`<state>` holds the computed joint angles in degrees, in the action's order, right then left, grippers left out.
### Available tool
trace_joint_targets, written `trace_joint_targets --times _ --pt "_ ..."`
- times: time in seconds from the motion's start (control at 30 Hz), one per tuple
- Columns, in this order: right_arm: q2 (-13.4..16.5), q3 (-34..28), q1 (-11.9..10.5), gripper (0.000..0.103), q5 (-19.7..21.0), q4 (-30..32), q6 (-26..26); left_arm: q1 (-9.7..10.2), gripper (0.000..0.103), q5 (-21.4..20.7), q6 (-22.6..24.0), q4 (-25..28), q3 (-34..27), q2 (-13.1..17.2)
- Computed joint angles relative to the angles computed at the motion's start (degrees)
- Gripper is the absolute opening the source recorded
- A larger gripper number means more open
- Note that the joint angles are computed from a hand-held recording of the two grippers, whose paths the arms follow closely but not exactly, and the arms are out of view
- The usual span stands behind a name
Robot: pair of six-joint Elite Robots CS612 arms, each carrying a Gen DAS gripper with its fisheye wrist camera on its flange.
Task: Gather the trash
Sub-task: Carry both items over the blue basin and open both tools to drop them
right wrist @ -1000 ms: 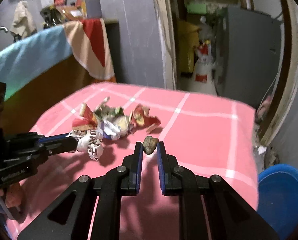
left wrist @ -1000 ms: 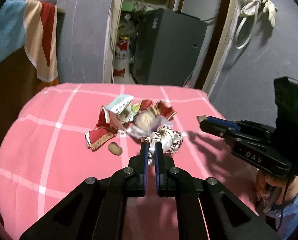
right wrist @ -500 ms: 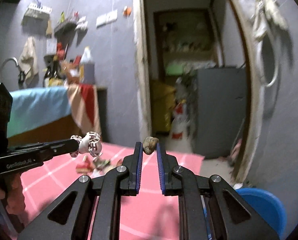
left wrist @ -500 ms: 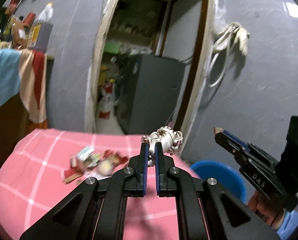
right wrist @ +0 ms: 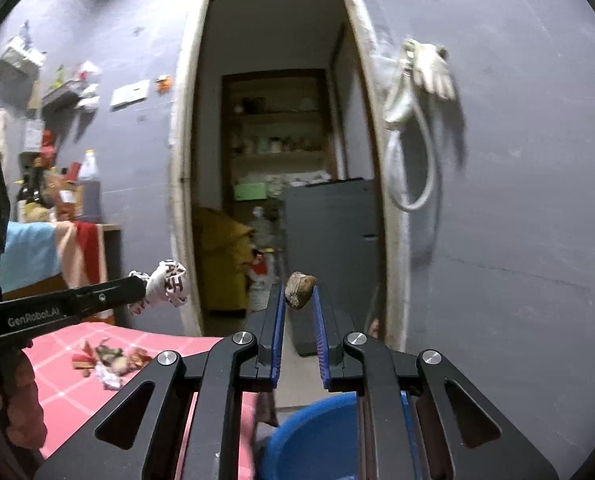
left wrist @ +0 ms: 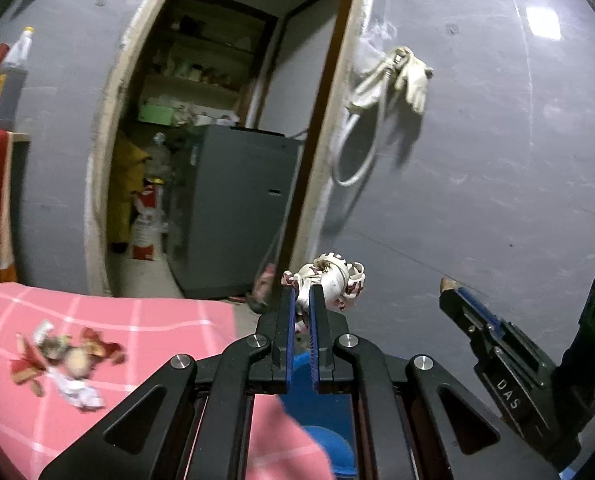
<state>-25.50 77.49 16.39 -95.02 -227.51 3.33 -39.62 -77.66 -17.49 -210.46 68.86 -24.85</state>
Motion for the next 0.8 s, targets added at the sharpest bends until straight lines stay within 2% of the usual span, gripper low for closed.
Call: trace_joint_targets --times 0.13,0.23,0.5,0.7,0.8 --pt "-0.6 1.3 -0.7 0.013 -2.0 2.6 3.0 -0.55 0.004 -1.3 0.1 5.2 -3.2 1.3" --pt "-1.2 1.8 -1.2 0.013 -2.7 7.0 5.9 -0.71 0.004 -1.9 -1.7 11.8 -5.5 2.0" --pt "-2.1 2.4 -2.8 0.013 0.4 17.2 14.0 -0.48 0.005 -5.9 -4.7 23.9 -10.3 3.9" --pt "-2.3 2.8 -3.3 0.015 1.4 20.4 17.0 -0.31 0.006 -8.0 -7.4 31.7 -14.0 5.6" --pt "-2.4 3.0 -3.4 0.02 1.3 20.6 17.8 -0.22 0.012 -8.7 -7.8 34.0 -14.5 5.9"
